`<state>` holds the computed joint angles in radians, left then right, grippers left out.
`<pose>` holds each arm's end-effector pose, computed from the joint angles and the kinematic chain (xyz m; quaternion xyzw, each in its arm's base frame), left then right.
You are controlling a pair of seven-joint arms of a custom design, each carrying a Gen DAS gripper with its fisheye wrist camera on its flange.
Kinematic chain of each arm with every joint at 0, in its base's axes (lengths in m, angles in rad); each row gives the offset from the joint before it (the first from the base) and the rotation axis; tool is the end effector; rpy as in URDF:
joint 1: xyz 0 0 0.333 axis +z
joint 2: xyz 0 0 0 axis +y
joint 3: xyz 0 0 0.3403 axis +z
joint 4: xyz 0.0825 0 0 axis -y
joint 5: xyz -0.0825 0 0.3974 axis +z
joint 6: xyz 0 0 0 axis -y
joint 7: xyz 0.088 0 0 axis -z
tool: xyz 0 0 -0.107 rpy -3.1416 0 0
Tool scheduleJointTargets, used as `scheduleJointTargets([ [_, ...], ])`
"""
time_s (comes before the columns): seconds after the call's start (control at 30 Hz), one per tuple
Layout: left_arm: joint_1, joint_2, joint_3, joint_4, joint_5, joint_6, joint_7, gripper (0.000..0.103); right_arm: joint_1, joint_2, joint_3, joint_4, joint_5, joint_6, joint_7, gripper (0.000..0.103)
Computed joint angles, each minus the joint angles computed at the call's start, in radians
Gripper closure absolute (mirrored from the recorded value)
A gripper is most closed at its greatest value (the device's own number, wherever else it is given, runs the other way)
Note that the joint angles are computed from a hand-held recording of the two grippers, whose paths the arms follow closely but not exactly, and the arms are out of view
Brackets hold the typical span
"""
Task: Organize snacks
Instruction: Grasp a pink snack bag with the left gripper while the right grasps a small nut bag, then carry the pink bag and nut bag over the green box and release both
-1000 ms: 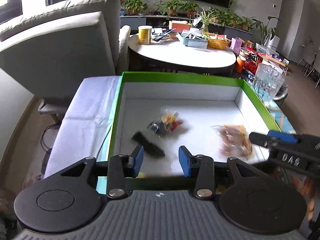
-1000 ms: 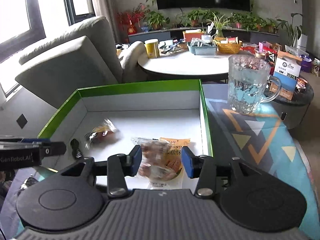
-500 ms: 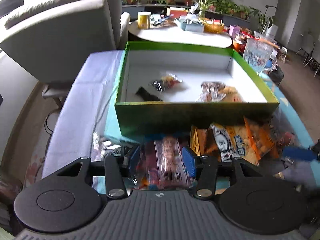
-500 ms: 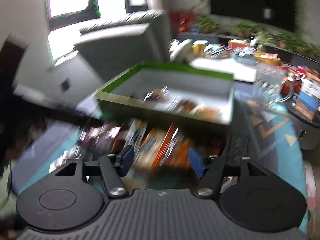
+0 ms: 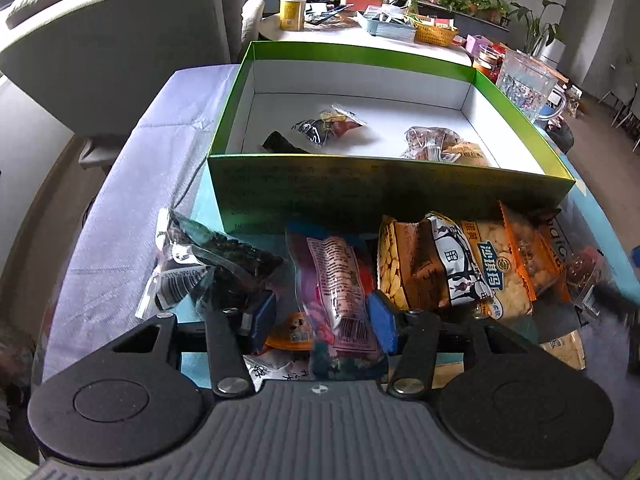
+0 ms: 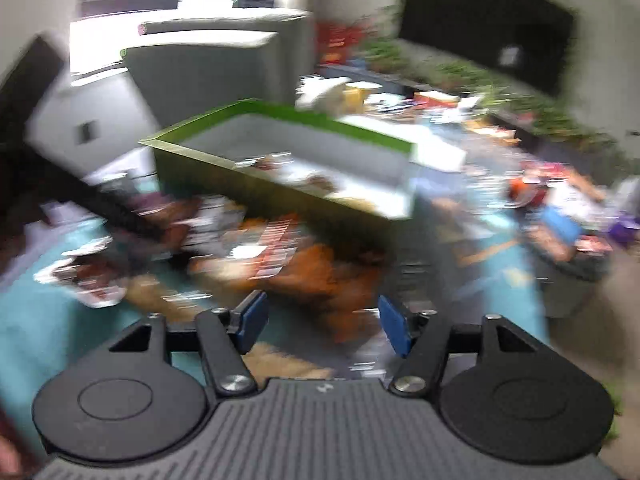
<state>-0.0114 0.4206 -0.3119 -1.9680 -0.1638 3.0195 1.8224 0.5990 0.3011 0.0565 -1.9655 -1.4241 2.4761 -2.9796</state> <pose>0.6538 -0.1853 0.3519 -0.5414 0.7748 -0.2913 0.1475 0.5100 0.3936 0.3540 -0.6380 0.6202 -0.3790 0.2543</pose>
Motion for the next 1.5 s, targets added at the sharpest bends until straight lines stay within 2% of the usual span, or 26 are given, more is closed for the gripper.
scheduleJointTargets([
  [0.07,0.019,0.001,-0.021,-0.007,-0.011,0.011,0.015,0.054,0.006,0.006,0.001,0.007,0.097,-0.104,0.003,0.050],
  [0.1,0.033,0.002,-0.035,-0.009,-0.017,0.013,0.028,0.055,0.000,0.005,0.000,0.004,0.139,-0.116,0.022,0.050],
  [0.13,0.048,0.002,-0.052,-0.014,-0.024,0.016,0.046,0.058,-0.009,0.001,-0.003,-0.006,0.165,-0.098,0.055,0.050],
  [0.2,0.093,0.004,-0.104,-0.023,-0.046,0.026,0.097,0.073,-0.032,-0.009,-0.011,-0.034,0.181,-0.010,0.128,0.050],
  [0.27,0.170,0.007,-0.191,-0.028,-0.094,0.007,0.168,0.090,-0.046,0.000,-0.018,-0.039,0.187,0.061,0.155,0.050],
  [0.3,0.215,0.007,-0.242,-0.031,-0.134,-0.004,0.213,0.090,-0.047,0.010,-0.022,-0.033,0.187,0.077,0.147,0.050],
  [0.33,0.227,0.002,-0.258,-0.037,-0.157,-0.005,0.235,0.091,-0.048,0.023,-0.024,-0.021,0.195,0.086,0.123,0.050],
  [0.43,0.235,-0.021,-0.270,-0.065,-0.209,0.011,0.288,0.094,-0.039,0.058,-0.034,0.014,0.233,0.097,0.074,0.050],
  [0.63,0.320,-0.066,-0.348,-0.110,-0.379,-0.017,0.425,0.094,-0.004,0.070,-0.076,0.035,0.220,0.084,0.144,0.050],
  [0.77,0.395,-0.094,-0.424,-0.124,-0.538,-0.021,0.554,0.094,0.003,0.066,-0.082,0.028,0.176,0.070,0.199,0.051],
  [0.87,0.438,-0.106,-0.477,-0.118,-0.664,-0.015,0.667,0.094,0.002,0.047,-0.082,0.006,0.119,0.076,0.263,0.059],
  [0.97,0.455,-0.112,-0.507,-0.104,-0.769,-0.006,0.770,0.094,-0.008,0.032,-0.068,-0.004,0.094,0.066,0.263,0.064],
  [1.0,0.450,-0.113,-0.505,-0.100,-0.791,-0.004,0.791,0.094,-0.008,0.025,-0.064,-0.009,0.081,0.059,0.268,0.079],
  [1.1,0.409,-0.115,-0.470,-0.085,-0.823,0.004,0.811,0.094,-0.028,0.004,-0.050,-0.026,0.064,0.086,0.273,0.081],
  [1.2,0.378,-0.122,-0.440,-0.076,-0.862,0.000,0.835,0.094,-0.034,-0.007,-0.038,-0.035,0.065,0.070,0.263,0.081],
  [1.4,0.309,-0.129,-0.374,-0.052,-0.918,0.002,0.877,0.094,-0.052,-0.040,-0.026,-0.061,-0.010,0.095,0.338,0.087],
  [1.43,0.299,-0.128,-0.365,-0.046,-0.932,0.005,0.887,0.094,-0.057,-0.038,-0.022,-0.058,-0.015,0.099,0.327,0.087],
  [1.5,0.283,-0.129,-0.349,-0.038,-0.962,0.001,0.910,0.094,-0.068,-0.022,-0.009,-0.042,0.057,0.088,0.226,0.086],
])
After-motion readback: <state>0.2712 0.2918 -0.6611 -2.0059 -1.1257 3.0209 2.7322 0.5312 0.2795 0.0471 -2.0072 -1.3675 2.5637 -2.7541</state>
